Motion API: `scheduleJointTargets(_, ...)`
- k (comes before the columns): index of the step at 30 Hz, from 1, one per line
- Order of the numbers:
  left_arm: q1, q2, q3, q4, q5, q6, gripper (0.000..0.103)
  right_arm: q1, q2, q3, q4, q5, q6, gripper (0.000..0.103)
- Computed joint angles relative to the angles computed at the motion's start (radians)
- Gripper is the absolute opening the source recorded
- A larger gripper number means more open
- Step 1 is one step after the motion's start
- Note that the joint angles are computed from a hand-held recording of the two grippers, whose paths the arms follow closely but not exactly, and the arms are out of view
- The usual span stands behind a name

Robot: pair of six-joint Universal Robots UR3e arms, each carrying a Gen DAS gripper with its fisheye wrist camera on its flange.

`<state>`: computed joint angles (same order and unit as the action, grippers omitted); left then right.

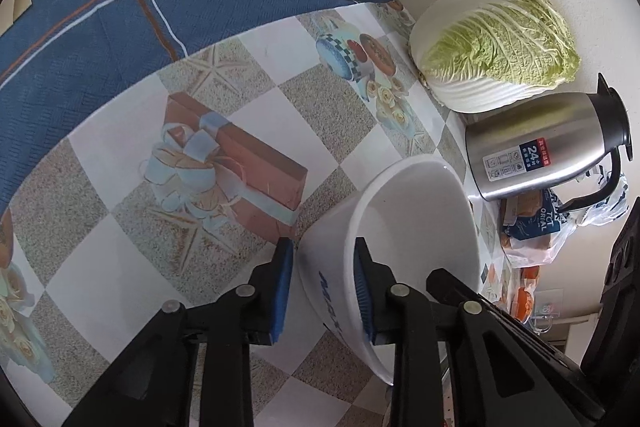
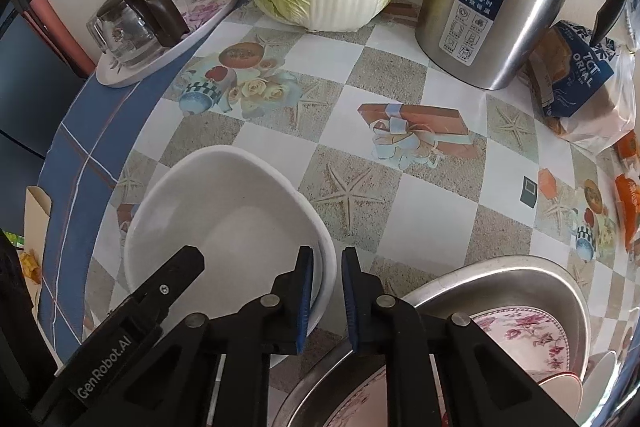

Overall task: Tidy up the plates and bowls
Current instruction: 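Lift the white square bowl and carry it toward the steel basin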

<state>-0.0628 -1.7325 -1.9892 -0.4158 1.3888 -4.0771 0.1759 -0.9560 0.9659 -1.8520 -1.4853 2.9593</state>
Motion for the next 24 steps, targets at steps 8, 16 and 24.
scheduleJointTargets(8, -0.004, 0.019, 0.01, -0.033, 0.012, 0.019, 0.025, 0.014, -0.02, 0.031, -0.022, -0.01, -0.007, 0.016)
scheduleJointTargets(16, -0.032, 0.116, 0.044, -0.105, 0.066, 0.038, 0.025, 0.016, -0.108, 0.095, -0.067, 0.005, -0.024, 0.016)
scheduleJointTargets(24, -0.099, 0.208, 0.119, -0.201, 0.139, 0.055, 0.025, -0.019, -0.28, 0.218, -0.117, 0.07, -0.038, 0.016)
